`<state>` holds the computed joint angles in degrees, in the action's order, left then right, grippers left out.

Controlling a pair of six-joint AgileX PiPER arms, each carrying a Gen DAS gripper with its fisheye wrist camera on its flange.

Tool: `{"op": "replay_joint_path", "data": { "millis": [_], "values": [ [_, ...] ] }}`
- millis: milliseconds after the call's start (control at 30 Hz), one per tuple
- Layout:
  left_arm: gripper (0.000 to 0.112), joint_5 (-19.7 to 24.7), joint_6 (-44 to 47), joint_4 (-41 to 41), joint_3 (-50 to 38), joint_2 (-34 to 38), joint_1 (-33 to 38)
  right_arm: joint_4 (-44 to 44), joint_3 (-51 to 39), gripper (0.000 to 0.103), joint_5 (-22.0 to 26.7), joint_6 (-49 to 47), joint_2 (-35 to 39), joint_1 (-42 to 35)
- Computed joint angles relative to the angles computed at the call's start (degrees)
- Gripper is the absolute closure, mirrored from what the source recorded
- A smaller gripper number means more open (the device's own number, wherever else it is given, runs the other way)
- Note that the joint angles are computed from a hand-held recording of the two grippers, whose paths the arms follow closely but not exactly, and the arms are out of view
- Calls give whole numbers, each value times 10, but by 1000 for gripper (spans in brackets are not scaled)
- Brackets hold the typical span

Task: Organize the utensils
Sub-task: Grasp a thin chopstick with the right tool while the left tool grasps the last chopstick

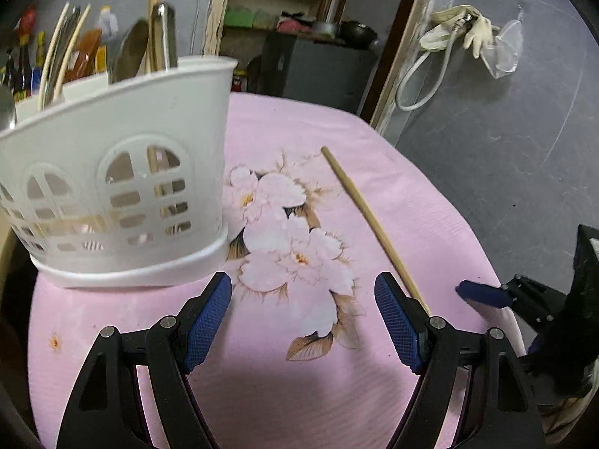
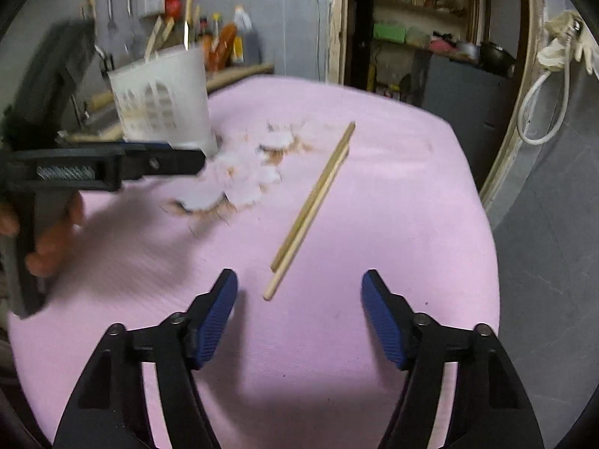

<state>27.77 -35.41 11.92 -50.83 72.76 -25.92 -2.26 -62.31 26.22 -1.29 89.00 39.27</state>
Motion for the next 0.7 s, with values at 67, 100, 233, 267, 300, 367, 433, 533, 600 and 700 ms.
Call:
{"op": "replay_joint_path", "data": {
  "millis": [67, 100, 233, 267, 300, 367, 433, 533, 600, 700],
  "values": [
    [39, 3, 41, -43, -3, 3, 13, -25, -12, 48, 15, 23, 13, 3],
    [39, 5, 58, -59, -4, 4, 18, -37, -13, 50, 17, 33, 14, 5],
    [39, 16, 104, -100, -12, 11, 22, -86, -10, 68, 22, 67, 11, 8],
    [39, 18, 113, -107, -14, 13, 21, -91, -12, 74, 24, 70, 12, 7],
    [39, 20, 128, -119, -19, 17, 23, -100, -12, 77, 25, 75, 11, 5],
    [39, 23, 150, -139, -30, 29, 24, -96, -18, 84, 25, 70, 15, -3],
    [39, 22, 164, -149, -43, 44, 23, -96, -31, 85, 27, 64, 24, -8],
    [39, 23, 186, -165, -63, 65, 23, -100, -53, 97, 26, 60, 43, -15],
    [40, 25, 201, -177, -75, 78, 23, -86, -67, 100, 27, 40, 52, -25],
    [45, 30, 224, -195, -100, 104, 22, -103, -66, 101, 22, 48, 48, -33]
  ]
}}
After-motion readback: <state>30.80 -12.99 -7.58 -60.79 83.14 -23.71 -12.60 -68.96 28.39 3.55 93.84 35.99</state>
